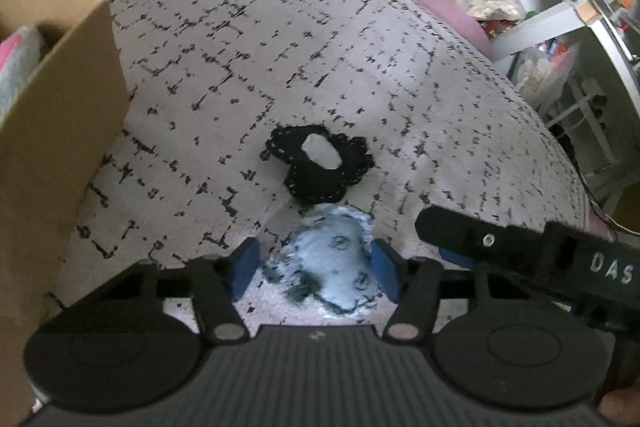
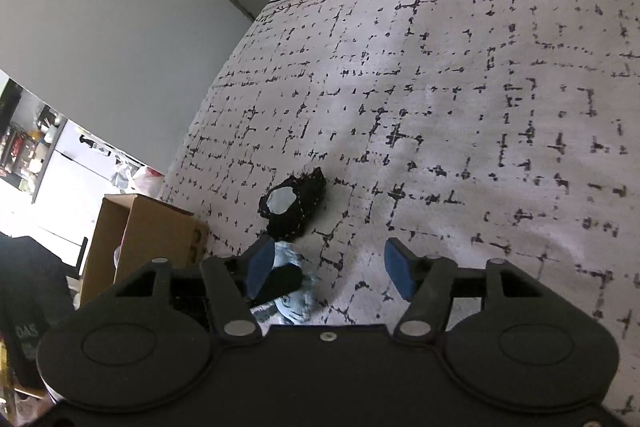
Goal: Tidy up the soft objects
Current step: 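Close the left gripper on the light-blue plush while the right gripper grasps the black ring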
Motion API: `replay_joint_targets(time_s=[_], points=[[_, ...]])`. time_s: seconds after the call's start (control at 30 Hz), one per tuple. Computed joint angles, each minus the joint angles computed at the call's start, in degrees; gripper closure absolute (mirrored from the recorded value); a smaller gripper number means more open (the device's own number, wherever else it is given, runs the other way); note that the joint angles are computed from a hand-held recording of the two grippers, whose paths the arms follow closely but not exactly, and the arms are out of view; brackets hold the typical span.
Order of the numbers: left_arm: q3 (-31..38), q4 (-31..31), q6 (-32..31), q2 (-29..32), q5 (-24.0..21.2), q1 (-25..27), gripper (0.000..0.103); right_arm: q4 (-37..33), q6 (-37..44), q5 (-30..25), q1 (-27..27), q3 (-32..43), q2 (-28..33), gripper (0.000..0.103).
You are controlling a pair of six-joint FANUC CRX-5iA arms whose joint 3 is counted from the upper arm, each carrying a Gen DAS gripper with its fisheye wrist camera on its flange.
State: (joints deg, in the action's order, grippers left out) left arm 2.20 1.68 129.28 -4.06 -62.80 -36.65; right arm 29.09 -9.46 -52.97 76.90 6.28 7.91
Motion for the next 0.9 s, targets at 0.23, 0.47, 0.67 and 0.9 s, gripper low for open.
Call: replay_joint_targets(time_s=[0.23,0.47,0.67,0.9], points=[[-1.7,-1.0,2.4,-1.3,1.8,0.1,0.084,-0.9,0.1,3.5,-1.1,-0.2,1.2,0.042],[-1.5,-4.2,7.1,-2.9,0.7,-0.2,0.085,-0.8,0.4,5.7,-2.3,1.0,3.2,0.042],[-0.8,-7.2,9.3,-3.7,0.1,-1.0,0.085,-0.7,0.2,5.9,-3.2,2.7,5.2,0.042],[-1.0,-8.8,12.3,-4.5,0.1,-1.1,0.085,-0.6,-2.1,6.7,-4.2,3.9,6.8,0.045]])
